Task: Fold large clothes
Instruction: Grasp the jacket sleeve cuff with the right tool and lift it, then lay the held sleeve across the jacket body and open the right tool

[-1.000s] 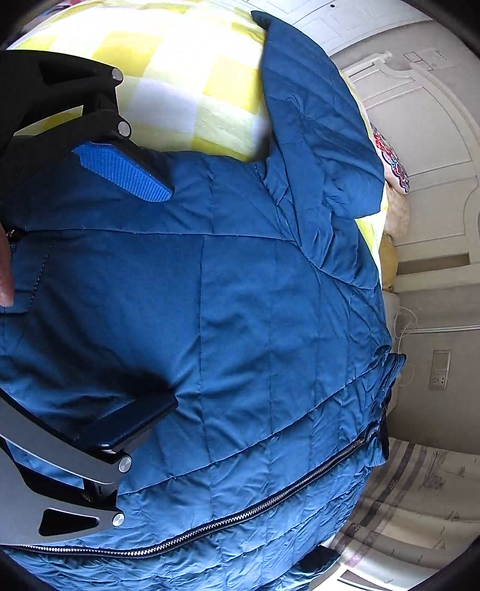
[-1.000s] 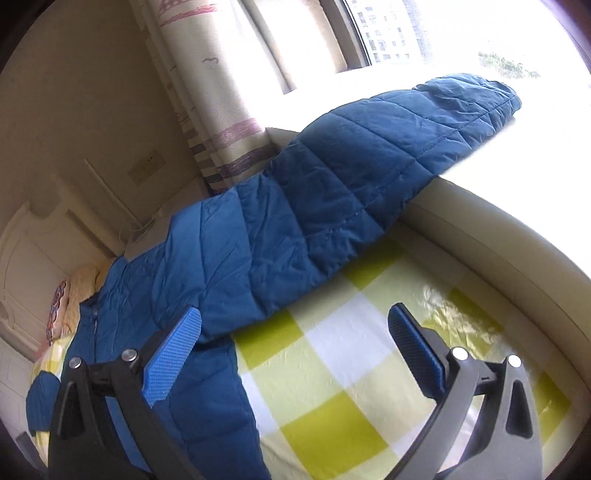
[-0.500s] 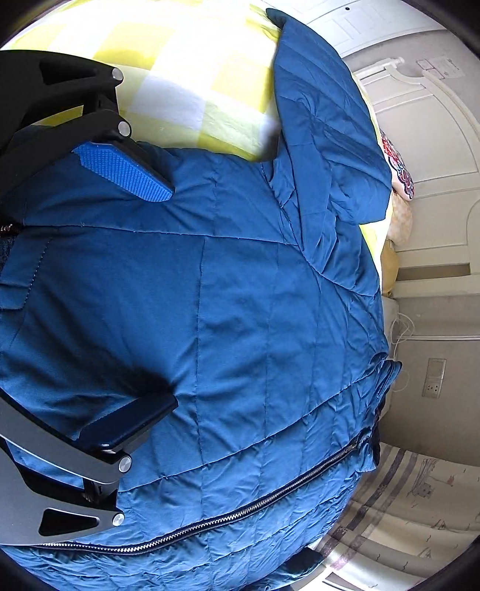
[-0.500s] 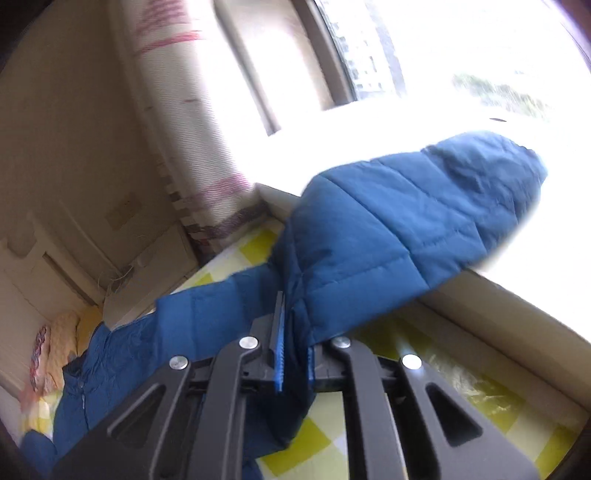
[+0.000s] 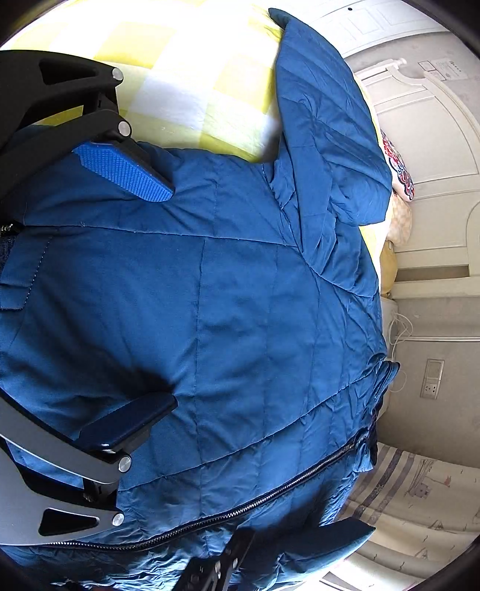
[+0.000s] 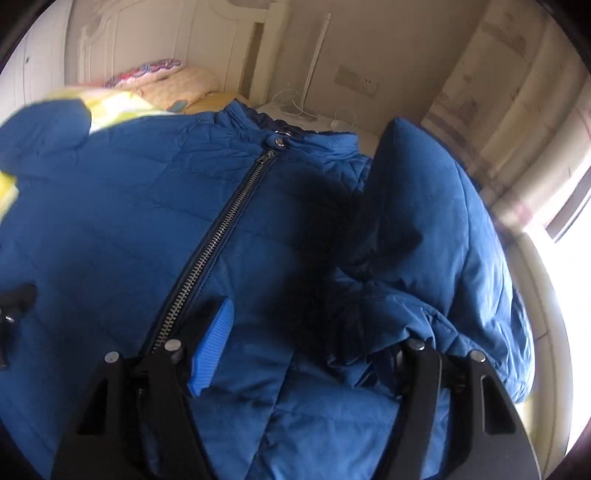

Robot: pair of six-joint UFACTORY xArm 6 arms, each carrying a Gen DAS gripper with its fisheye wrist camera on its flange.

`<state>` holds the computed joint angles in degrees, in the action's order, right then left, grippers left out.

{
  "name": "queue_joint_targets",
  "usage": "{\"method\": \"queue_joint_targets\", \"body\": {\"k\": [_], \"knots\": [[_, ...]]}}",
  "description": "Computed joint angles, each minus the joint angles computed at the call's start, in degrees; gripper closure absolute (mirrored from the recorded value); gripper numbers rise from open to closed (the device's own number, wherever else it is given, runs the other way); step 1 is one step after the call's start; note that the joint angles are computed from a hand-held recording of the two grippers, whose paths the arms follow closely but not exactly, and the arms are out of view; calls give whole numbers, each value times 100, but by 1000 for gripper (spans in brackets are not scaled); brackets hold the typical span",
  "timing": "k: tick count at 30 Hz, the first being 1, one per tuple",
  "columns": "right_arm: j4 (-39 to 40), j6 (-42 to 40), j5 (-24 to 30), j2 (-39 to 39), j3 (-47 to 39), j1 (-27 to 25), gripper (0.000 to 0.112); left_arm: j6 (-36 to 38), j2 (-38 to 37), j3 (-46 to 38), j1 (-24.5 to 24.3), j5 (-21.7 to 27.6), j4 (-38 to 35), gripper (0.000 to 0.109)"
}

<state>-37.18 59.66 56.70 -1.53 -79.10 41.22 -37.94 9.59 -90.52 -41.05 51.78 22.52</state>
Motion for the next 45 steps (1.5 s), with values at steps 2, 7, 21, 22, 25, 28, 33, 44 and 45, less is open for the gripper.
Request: {"method": "queue_joint_targets", "body": {"k": [2, 7, 21, 22, 25, 28, 33, 44, 45], "knots": [[201, 914, -933, -1020, 1115, -178, 33, -7, -2, 3, -3, 3, 14, 10], [-444, 3751, -2174, -3269, 3476, -657, 32, -4, 2, 0, 0, -2, 20, 10], [-1634, 3833, -97, -2399, 2248, -596, 99, -22, 21, -25, -20, 38, 77, 10], [-1868, 3284, 316, -1961, 1701, -297, 99, -30, 16, -17, -19, 37, 86, 10], [-2229, 1485, 814, -577, 74, 245, 99, -31, 17, -18, -17, 36, 87, 10], [-1904, -313, 663, 656, -1132, 506, 83, -31, -1, 9, -5, 6, 65, 10], [-1151, -120, -107, 361, -593, 416, 49, -13, -37, 66, 21, -48, 18, 10], [-934, 2629, 409, -2375, 2477, -744, 45, -38, -7, -58, -55, 143, 130, 10], [-531, 2607, 75, -2543, 2745, -1023, 43, 74, -50, -26, 5, -32, -198, 10]]}}
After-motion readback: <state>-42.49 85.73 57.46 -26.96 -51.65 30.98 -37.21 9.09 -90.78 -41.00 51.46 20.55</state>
